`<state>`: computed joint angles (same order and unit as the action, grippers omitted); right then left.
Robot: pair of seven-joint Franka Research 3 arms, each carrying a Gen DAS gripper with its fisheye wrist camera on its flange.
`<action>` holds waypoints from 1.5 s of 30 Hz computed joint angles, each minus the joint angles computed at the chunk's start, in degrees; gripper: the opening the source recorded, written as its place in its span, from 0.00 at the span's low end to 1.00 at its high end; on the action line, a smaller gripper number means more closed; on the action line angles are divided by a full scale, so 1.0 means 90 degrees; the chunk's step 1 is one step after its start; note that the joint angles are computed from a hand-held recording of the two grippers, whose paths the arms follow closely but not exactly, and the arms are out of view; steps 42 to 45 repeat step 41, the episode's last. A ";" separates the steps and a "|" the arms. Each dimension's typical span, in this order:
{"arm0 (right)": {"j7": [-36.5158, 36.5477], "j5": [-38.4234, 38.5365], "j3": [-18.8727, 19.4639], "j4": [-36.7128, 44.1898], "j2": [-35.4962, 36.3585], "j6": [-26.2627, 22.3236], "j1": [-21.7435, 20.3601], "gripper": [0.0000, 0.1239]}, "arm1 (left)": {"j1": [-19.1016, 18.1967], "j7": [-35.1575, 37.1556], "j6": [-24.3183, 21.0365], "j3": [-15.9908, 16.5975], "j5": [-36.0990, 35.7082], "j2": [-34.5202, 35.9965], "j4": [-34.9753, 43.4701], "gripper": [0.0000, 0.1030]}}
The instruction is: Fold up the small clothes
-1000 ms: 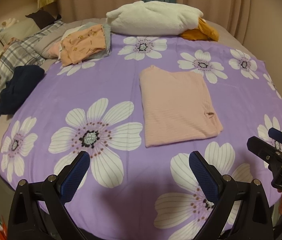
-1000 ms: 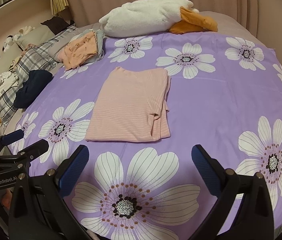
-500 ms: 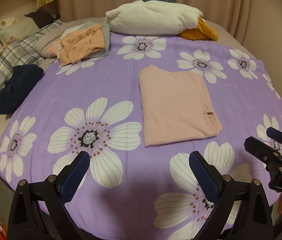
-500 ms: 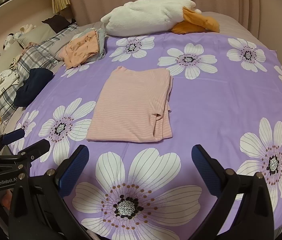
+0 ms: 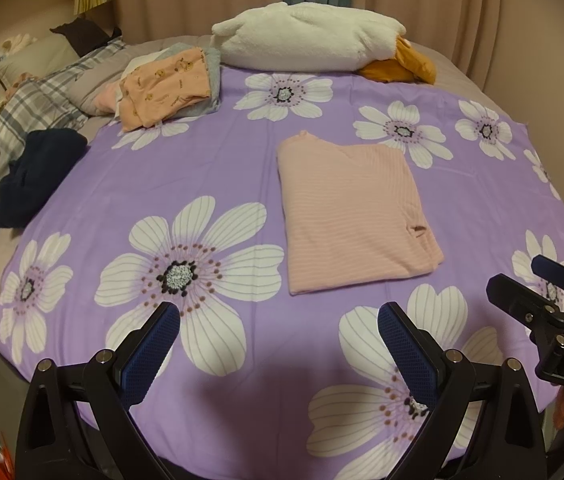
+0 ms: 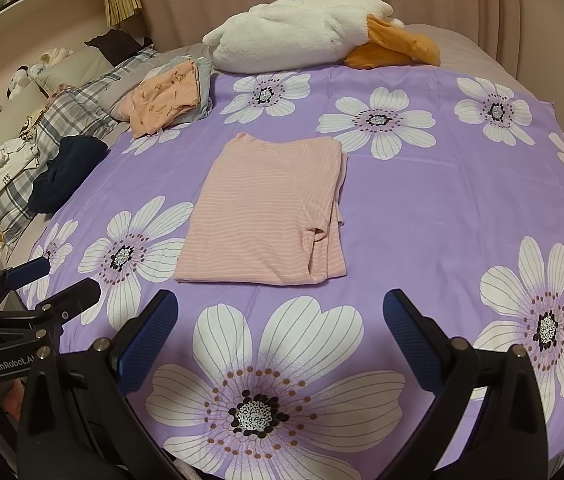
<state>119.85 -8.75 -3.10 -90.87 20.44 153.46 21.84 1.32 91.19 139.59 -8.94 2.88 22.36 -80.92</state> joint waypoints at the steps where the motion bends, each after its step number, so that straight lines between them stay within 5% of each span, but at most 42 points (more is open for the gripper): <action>1: 0.0006 -0.0007 -0.0004 0.0010 0.0006 -0.0002 0.0006 0.83 | -0.0003 -0.0007 0.0000 0.0002 0.0004 0.0001 0.0001 0.95; 45: 0.0037 -0.0068 -0.0012 0.0102 0.0022 -0.0048 0.0045 0.83 | -0.0022 -0.0159 -0.0027 0.0048 0.0087 -0.0071 -0.0015 0.95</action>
